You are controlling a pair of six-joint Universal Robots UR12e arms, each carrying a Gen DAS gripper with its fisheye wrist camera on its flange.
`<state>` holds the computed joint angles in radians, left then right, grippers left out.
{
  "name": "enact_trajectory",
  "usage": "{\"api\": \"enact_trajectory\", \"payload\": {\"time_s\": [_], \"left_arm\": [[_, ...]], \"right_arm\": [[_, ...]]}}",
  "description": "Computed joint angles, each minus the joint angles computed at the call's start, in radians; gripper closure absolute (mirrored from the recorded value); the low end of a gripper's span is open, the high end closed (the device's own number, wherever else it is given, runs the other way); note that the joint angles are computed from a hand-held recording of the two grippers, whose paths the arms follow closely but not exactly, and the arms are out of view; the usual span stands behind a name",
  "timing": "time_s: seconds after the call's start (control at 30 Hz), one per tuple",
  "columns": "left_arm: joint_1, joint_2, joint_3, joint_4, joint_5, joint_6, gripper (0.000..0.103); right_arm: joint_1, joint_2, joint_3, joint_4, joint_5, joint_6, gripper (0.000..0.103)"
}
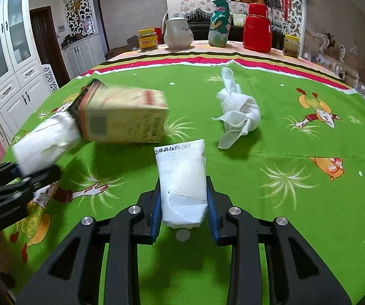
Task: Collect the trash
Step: 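Grasp the white paper cup with the right tool while the left tool grasps the white paper sleeve, then carry the paper cup and paper sleeve over to the pink bin with both tools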
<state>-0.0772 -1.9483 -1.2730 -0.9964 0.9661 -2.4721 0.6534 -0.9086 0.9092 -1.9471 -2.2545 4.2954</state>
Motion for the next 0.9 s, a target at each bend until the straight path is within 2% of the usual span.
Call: {"api": "enact_trajectory", "payload": {"time_s": [0.13, 0.3, 0.4, 0.5, 0.73, 0.9], "left_arm": [[0.041, 0.034, -0.045, 0.008, -0.040, 0.019, 0.058], [0.083, 0.065, -0.100, 0.074, -0.058, 0.033, 0.058], [0.106, 0.068, -0.108, 0.077, -0.064, 0.053, 0.057], [0.132, 0.073, -0.120, 0.098, -0.084, 0.062, 0.057], [0.183, 0.091, -0.141, 0.099, -0.136, 0.108, 0.057], [0.228, 0.108, -0.157, 0.070, -0.181, 0.146, 0.057]], "right_arm": [[0.003, 0.010, -0.022, 0.034, -0.013, -0.001, 0.073], [0.007, 0.028, -0.061, 0.093, -0.032, -0.002, 0.073], [0.013, 0.039, -0.080, 0.076, 0.008, 0.001, 0.073], [0.037, 0.091, -0.182, 0.160, -0.006, -0.024, 0.073], [0.081, 0.197, -0.384, 0.250, -0.029, -0.046, 0.073], [0.109, 0.315, -0.611, 0.360, -0.054, -0.046, 0.073]]}}
